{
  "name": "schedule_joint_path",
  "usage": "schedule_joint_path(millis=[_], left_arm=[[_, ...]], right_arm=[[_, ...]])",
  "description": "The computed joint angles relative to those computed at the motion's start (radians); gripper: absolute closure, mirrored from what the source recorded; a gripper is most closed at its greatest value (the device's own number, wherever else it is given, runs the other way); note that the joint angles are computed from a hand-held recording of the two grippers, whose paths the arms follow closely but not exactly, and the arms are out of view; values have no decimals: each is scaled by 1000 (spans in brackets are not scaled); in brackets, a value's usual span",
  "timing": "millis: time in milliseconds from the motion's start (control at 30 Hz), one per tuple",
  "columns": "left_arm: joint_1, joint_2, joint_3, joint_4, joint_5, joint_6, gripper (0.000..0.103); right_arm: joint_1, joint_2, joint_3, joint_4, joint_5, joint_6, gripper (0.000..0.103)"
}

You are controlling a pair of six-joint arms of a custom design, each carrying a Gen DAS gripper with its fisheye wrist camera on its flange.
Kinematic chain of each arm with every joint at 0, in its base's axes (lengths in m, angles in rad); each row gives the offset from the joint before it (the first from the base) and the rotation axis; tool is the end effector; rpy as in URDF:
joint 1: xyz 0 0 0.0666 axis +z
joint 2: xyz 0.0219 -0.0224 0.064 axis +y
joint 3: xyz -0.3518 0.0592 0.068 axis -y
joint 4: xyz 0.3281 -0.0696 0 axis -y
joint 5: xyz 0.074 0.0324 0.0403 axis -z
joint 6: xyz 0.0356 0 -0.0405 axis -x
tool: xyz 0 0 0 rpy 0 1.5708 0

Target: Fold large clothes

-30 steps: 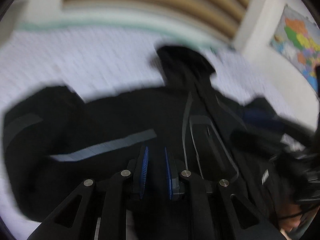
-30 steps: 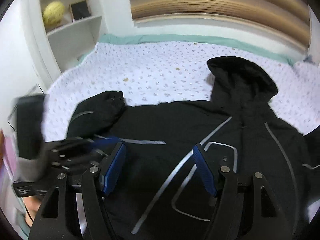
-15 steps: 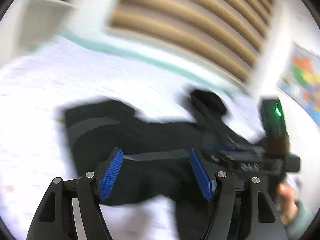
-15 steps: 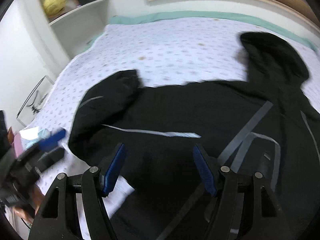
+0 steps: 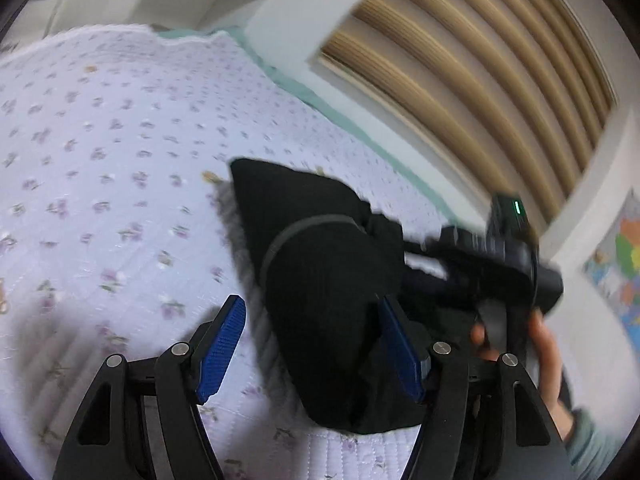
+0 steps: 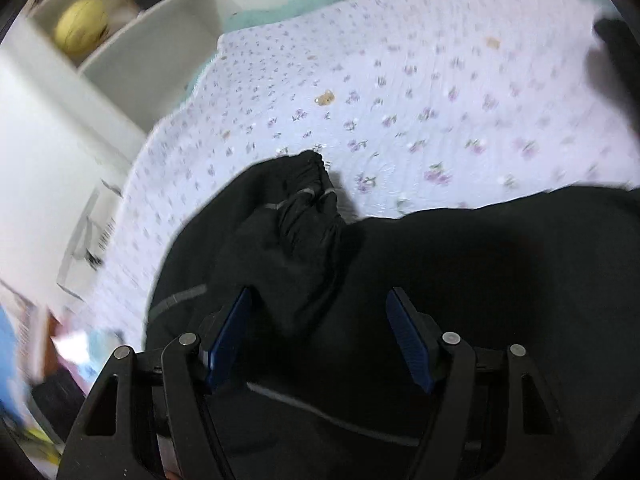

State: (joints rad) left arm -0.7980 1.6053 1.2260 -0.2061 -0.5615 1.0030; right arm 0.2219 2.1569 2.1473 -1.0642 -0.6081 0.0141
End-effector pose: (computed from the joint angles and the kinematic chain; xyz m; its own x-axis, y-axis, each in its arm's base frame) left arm 0.3578 -0.3403 0.3007 -0.4572 -0.5534 -0.6963 -0.1659 0.8222 -0.5445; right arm 0.6299 0.1626 0.2921 -0.8511 -0.2039 -0.4838 -0.4584 0.7379 0.4954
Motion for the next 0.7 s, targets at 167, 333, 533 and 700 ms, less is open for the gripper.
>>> schedule_joint_path(millis=[167,333,533,700], left_arm=[[-17,43,82,-120,6,-36,34],[-28,100,170,-222,-19,-66,34],[-33,66,135,-188,-2,-42,34],[-123,54,287,-298,-89,-165,34]], right_arm=[[6,69,107,-43,-105,-76,29],[42,37,91,-54,14,1,61],[16,-198,-200,132,131,39,77],[-63,-399,-361,181,206,105,77]])
